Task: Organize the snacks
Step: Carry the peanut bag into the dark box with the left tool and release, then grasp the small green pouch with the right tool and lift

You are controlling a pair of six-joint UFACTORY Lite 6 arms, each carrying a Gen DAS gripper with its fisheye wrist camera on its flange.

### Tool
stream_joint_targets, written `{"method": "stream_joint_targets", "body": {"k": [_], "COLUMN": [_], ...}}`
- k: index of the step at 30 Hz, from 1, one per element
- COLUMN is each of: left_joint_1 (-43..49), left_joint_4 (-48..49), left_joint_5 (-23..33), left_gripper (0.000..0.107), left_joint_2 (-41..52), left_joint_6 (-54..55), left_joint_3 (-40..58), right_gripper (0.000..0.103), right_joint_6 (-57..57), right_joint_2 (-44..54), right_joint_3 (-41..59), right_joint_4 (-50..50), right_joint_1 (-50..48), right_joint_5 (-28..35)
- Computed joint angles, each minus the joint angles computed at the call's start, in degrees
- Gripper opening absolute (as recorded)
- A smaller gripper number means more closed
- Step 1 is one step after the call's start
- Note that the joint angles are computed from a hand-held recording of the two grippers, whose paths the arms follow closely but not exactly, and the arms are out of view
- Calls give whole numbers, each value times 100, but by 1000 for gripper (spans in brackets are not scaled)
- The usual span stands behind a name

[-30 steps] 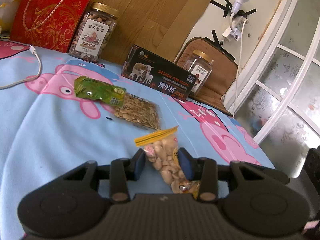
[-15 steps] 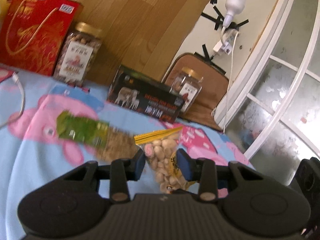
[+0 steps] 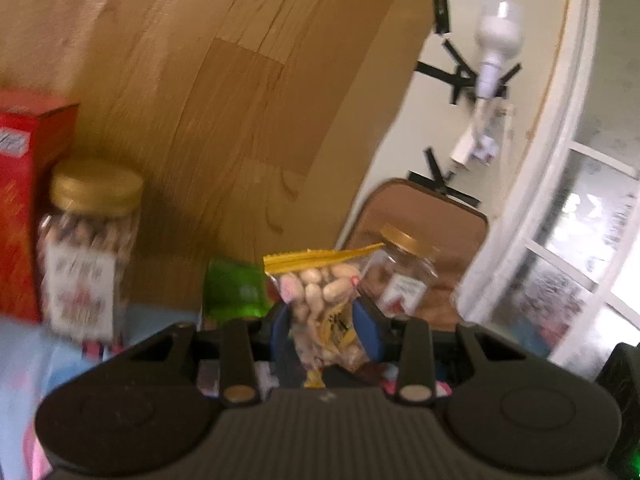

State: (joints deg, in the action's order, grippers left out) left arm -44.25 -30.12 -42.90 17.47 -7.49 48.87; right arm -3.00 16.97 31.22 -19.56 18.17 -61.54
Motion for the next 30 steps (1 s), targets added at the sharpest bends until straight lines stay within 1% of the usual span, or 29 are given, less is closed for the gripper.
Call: {"method": "stream_joint_targets", "body": {"k": [3,4,5,6,7,8,9,10,11,12,14,16,17,18,20,21,24,26,28,30], "left_joint_1": [429,513,601,679,722,727,687,620,537,486,403,245,153,100,24,0,-274,-471,-706,-1003], "left_joint_4": [-10,-215,-412,-489,-494,-321,-137,-175,-269,-307,-254,-500,-685,-875,-1018,-952,-1122,-1259,-1733,-2251], "left_joint_5": [490,688,943,1151,1279,1215,945,758,619,573,491,298,216,206,187,112,-335,-619,-675,-750], "left_gripper": [36,40,41,41,41,42,47,49,49,49,49,49,49,49,49,49,49,49,49,49], "left_joint_2": [818,1100,1383,1632,1801,1867,1850,1815,1741,1652,1439,1212,1113,985,662,474,-264,-827,-1305,-1774], "left_joint_6": [388,613,819,889,865,653,416,418,465,448,310,440,564,683,549,358,122,-60,99,88], "left_joint_3": [1122,1474,1832,2095,2225,2167,1976,1832,1692,1577,1323,1048,939,841,519,295,-661,-1415,-1986,-2661], "right_gripper": [43,46,46,46,46,47,49,52,54,54,54,55,62,64,63,63,63,63,63,63], "right_joint_6": [48,79,118,141,258,468,768,989,1067,1073,1035,1239,1577,1868,1958,1924,1862,1933,2222,2377], "right_joint_2": [965,1294,1528,1678,1807,1876,1927,2012,2018,1946,1810,1783,1804,1888,1791,1649,1025,540,131,-71], "right_joint_3": [1209,1633,1945,2107,2155,2151,2055,2001,1926,1889,1875,1903,2094,2384,2489,2369,1502,859,301,-164], "right_joint_4": [435,486,514,630,668,588,374,218,187,189,203,66,-321,-615,-663,-598,-767,-1020,-1565,-1871], "right_joint_1": [139,159,179,219,192,130,10,-93,-129,-116,-107,-138,-219,-247,-176,-133,-199,-242,-301,-280], "right_joint_5": [225,406,617,706,646,564,377,95,-29,31,231,346,642,976,1316,1347,708,520,437,355]}}
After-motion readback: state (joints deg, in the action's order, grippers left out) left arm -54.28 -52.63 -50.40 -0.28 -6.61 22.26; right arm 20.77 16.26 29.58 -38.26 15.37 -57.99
